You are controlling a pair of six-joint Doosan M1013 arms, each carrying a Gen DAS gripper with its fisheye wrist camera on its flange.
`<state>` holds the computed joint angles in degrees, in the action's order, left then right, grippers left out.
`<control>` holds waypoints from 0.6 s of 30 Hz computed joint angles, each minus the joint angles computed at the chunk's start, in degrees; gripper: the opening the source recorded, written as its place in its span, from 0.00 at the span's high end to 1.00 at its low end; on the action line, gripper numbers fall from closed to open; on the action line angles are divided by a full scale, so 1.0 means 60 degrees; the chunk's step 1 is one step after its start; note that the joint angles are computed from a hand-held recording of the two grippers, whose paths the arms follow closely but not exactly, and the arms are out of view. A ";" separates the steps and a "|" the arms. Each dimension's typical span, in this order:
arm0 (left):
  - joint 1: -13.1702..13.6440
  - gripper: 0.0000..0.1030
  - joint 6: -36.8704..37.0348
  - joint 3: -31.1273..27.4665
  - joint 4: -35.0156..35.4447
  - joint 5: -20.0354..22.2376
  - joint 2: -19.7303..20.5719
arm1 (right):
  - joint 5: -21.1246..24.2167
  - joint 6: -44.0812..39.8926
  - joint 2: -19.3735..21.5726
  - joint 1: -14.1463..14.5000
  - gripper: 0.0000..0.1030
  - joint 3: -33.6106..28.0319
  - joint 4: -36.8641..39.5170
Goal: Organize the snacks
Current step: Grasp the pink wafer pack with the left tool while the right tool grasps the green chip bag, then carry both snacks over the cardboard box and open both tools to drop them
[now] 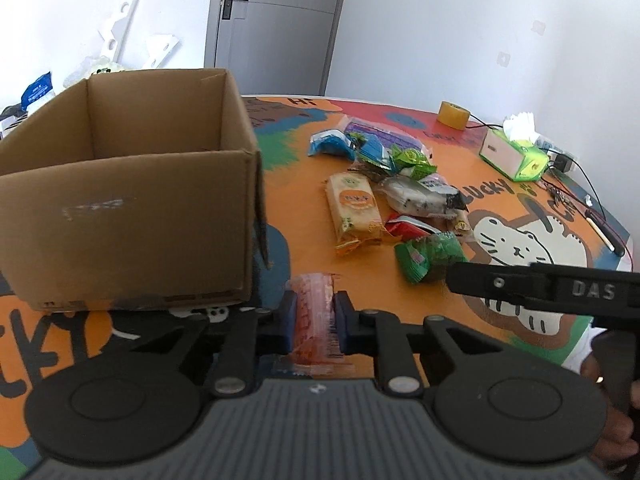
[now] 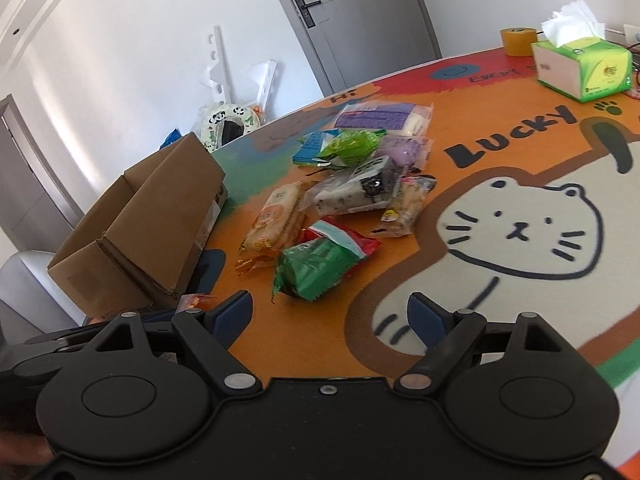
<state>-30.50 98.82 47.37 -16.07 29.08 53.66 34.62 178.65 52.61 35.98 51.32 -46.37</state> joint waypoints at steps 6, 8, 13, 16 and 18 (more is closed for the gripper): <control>0.0046 0.82 -0.0076 0.0015 -0.0042 -0.0035 -0.0012 | 0.0546 -0.0602 0.0426 -0.0026 0.18 -0.0868 0.0402; 0.0055 0.82 -0.0101 0.0021 -0.0021 -0.0072 -0.0008 | 0.0750 -0.0835 0.0569 -0.0024 0.19 -0.1155 0.0486; 0.0038 0.79 -0.0588 -0.0201 0.0469 0.0371 0.0091 | 0.1371 -0.1308 0.0860 0.0038 0.53 -0.1726 0.0494; 0.0030 0.78 -0.0567 -0.0190 0.0469 0.0366 0.0084 | 0.0896 -0.0909 0.0630 0.0013 0.62 -0.1243 0.0388; -0.0012 0.78 -0.0606 -0.0108 0.0725 0.0246 0.0055 | 0.0720 -0.0650 0.0512 0.0012 0.64 -0.0976 0.0194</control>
